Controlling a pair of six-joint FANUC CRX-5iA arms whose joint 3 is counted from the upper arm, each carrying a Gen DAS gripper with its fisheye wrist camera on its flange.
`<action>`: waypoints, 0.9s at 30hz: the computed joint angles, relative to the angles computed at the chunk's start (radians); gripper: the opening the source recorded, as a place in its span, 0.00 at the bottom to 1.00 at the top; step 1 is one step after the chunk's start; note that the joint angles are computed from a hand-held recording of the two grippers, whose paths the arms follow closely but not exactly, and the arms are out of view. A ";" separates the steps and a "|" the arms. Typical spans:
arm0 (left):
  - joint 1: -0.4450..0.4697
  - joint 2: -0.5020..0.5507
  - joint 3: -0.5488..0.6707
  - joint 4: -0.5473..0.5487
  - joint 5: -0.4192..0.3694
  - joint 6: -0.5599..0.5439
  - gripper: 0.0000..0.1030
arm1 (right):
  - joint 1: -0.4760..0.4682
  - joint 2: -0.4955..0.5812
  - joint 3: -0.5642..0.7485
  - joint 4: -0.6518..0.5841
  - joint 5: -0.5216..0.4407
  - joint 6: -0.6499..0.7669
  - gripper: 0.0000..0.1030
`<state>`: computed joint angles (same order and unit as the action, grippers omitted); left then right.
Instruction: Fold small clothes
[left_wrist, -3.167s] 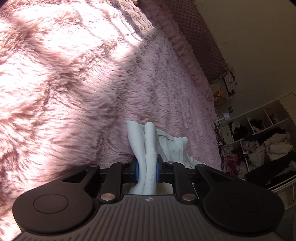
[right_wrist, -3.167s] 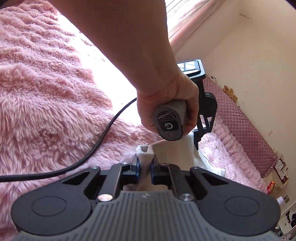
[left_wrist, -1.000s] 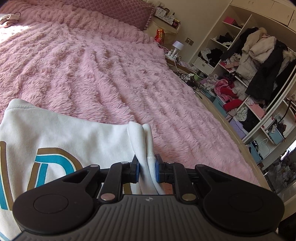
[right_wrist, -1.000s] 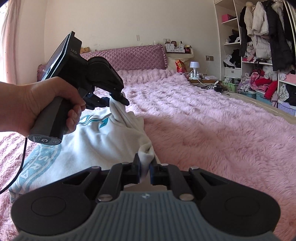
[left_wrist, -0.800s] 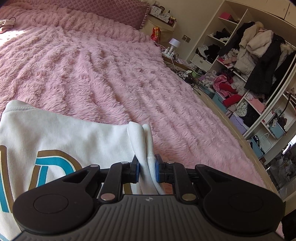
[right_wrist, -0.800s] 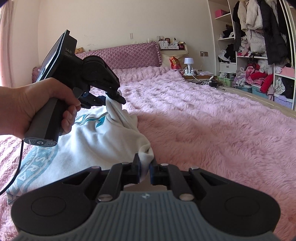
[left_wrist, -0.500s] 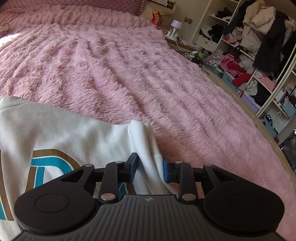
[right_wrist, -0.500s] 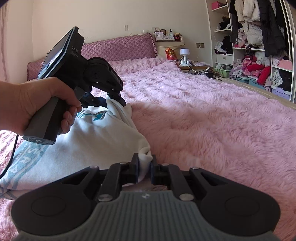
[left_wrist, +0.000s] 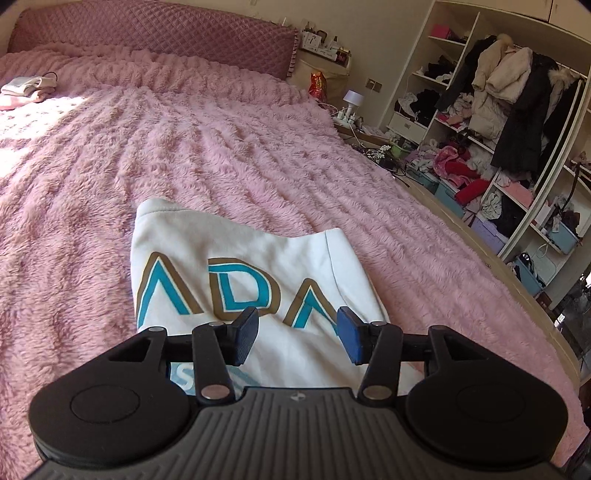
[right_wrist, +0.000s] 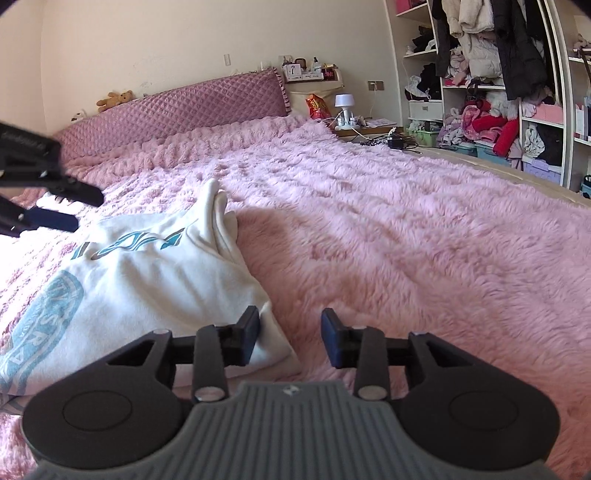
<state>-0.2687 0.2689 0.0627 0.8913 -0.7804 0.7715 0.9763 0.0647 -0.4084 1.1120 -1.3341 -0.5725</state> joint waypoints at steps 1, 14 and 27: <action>0.017 -0.046 -0.063 0.014 0.013 -0.023 0.56 | 0.003 -0.008 -0.004 0.004 0.000 -0.008 0.29; 0.105 -0.278 -0.382 -0.041 0.066 -0.127 0.56 | 0.031 -0.090 -0.012 -0.048 0.092 -0.135 0.27; 0.058 -0.275 -0.397 -0.099 0.133 -0.115 0.36 | 0.010 -0.103 -0.026 -0.068 0.179 -0.150 0.24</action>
<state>-0.2110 -0.0062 -0.3342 0.7920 -0.6476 0.6561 0.9864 -0.0388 -0.4340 1.0437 -1.1547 -0.7227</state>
